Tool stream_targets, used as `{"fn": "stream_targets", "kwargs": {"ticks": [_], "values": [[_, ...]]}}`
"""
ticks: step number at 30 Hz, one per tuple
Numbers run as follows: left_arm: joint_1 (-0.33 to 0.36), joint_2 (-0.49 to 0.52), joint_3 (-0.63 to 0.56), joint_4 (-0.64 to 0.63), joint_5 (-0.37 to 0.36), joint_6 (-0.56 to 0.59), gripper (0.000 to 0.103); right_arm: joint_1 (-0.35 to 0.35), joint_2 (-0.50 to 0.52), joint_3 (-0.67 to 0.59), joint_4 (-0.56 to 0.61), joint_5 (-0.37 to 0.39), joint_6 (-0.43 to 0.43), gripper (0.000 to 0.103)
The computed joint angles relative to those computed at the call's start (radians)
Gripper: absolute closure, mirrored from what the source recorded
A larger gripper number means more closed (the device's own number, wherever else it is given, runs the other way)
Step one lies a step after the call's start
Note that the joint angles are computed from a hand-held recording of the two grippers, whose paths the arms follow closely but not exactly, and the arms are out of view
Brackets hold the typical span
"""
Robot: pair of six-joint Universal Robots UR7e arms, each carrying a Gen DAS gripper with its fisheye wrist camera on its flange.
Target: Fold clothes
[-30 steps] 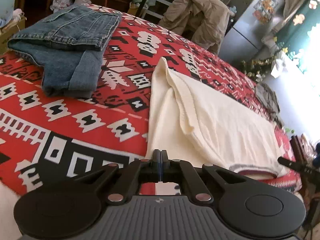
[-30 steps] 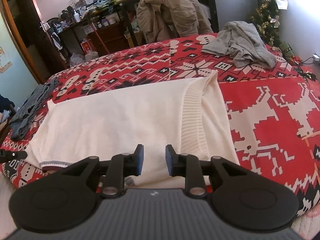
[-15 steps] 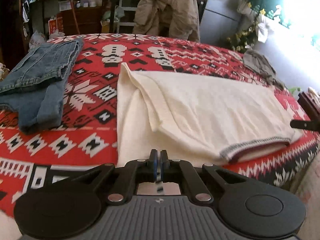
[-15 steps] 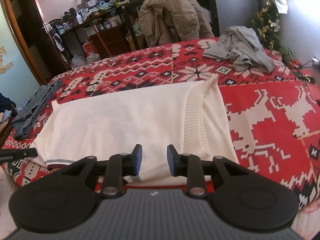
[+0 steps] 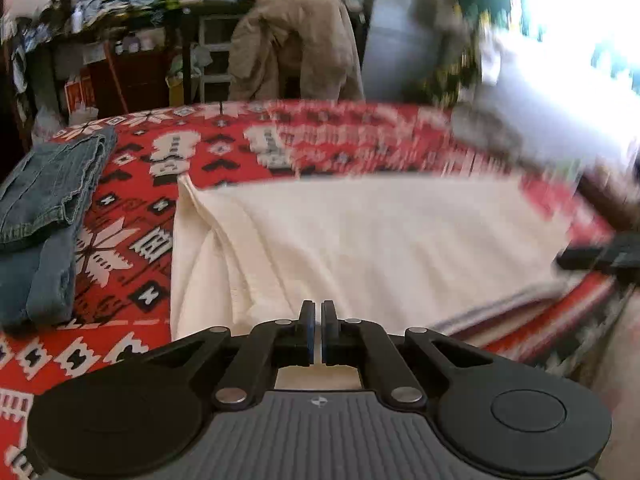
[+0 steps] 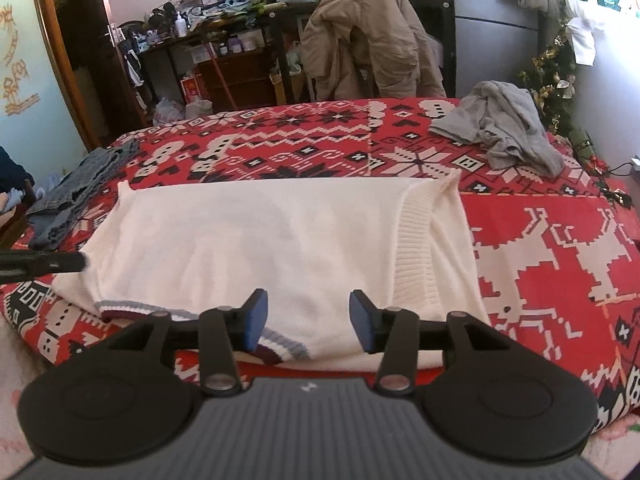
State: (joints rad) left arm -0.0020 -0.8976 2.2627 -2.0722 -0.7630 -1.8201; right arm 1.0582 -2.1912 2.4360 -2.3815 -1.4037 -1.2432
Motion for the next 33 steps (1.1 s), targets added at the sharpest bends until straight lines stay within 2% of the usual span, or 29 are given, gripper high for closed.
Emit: {"fn": "stream_targets", "kwargs": {"ticks": [7,10,12,17,21,24,33], "values": [[-0.043,-0.009,0.010,0.035,-0.070,-0.071,0.101,-0.011,-0.007,-0.006,0.016,-0.004,-0.007,0.054],[-0.064,-0.026,0.029,0.022,-0.021,-0.114,0.101,-0.008,0.007,-0.009,0.013,-0.014,-0.002,0.054],[-0.050,-0.029,0.030,0.003,0.030,-0.104,0.100,-0.008,0.010,-0.010,0.013,-0.014,-0.003,0.054],[0.050,0.008,-0.010,-0.008,0.120,0.008,0.100,-0.005,0.012,-0.007,0.011,-0.017,0.001,0.054],[0.115,0.019,-0.041,0.073,0.167,-0.003,0.100,-0.001,0.013,-0.005,0.005,-0.016,0.003,0.054],[0.154,0.005,-0.026,0.023,0.121,0.024,0.100,0.001,0.017,-0.003,-0.002,-0.018,0.011,0.054],[0.066,0.004,-0.035,0.058,-0.003,0.019,0.100,0.010,0.050,-0.009,-0.020,-0.038,0.027,0.054]]}}
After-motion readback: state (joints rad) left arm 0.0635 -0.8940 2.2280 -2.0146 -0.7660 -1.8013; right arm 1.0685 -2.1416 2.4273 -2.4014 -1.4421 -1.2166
